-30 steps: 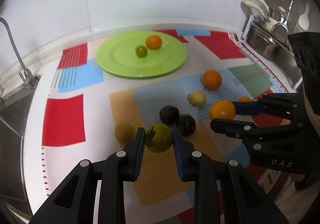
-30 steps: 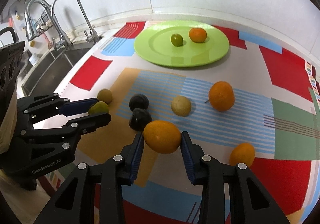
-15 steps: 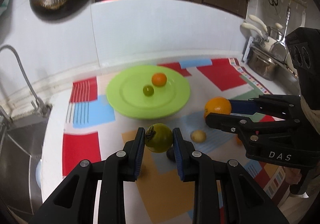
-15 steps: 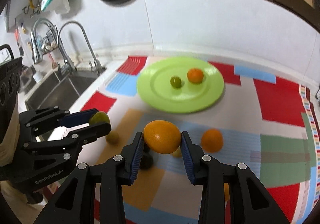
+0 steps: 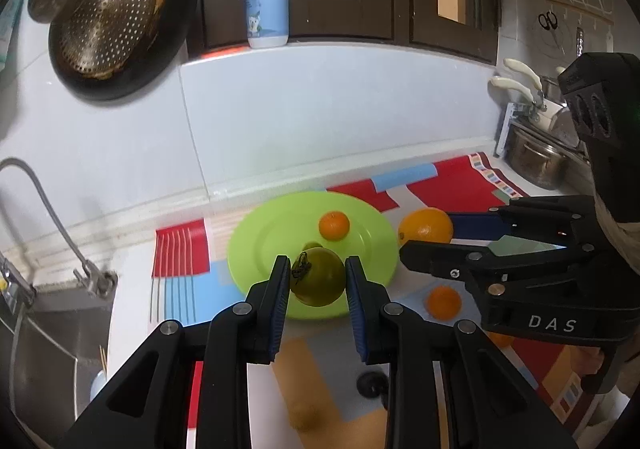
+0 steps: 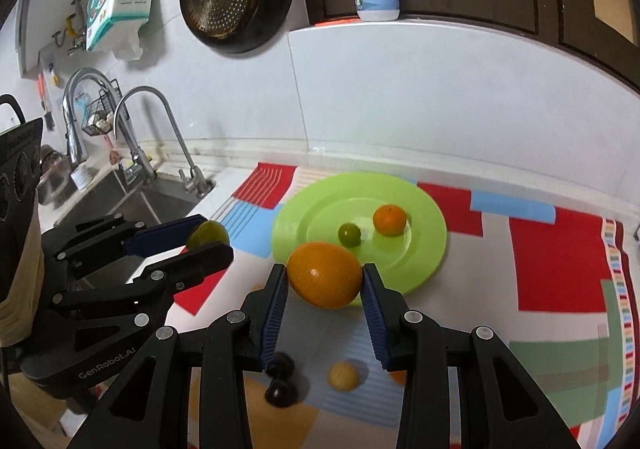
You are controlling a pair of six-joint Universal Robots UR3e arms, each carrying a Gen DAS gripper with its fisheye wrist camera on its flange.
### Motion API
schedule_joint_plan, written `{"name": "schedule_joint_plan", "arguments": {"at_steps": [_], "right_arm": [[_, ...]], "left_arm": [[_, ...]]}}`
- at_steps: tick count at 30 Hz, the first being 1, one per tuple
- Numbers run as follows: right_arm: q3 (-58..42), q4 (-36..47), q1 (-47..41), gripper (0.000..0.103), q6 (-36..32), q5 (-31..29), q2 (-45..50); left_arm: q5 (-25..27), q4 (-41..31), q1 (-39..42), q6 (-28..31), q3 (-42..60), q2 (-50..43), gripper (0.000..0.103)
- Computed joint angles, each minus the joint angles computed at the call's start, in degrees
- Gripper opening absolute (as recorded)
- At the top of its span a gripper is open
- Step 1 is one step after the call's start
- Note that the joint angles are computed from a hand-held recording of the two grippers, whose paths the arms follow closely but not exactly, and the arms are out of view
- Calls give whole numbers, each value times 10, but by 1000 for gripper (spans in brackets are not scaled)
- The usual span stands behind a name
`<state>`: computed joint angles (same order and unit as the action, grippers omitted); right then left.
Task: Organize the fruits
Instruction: 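Carry the lime and orange over the green plate with both tools, then open both tools to drop the lime and orange onto the plate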
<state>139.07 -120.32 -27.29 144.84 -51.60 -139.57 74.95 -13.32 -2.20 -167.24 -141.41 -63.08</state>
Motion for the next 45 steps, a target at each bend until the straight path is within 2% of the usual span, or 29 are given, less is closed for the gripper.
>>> {"name": "schedule_joint_plan", "arguments": {"at_steps": [8,16,32,45], "right_arm": [[-38,-194,83,38,73,-50,190],[-112,-290,144,38,104,-92,353],[-263,-328,201,38,110,-138,594],[-326,-324,219,38,92,-156,680]], "left_arm": [[14,48,-3,1,48,-91,28],[-13,40,23,10,103,-173,28],[9,46,18,21,232,-370,28],[1,38,22,42,282,-452,28]]}}
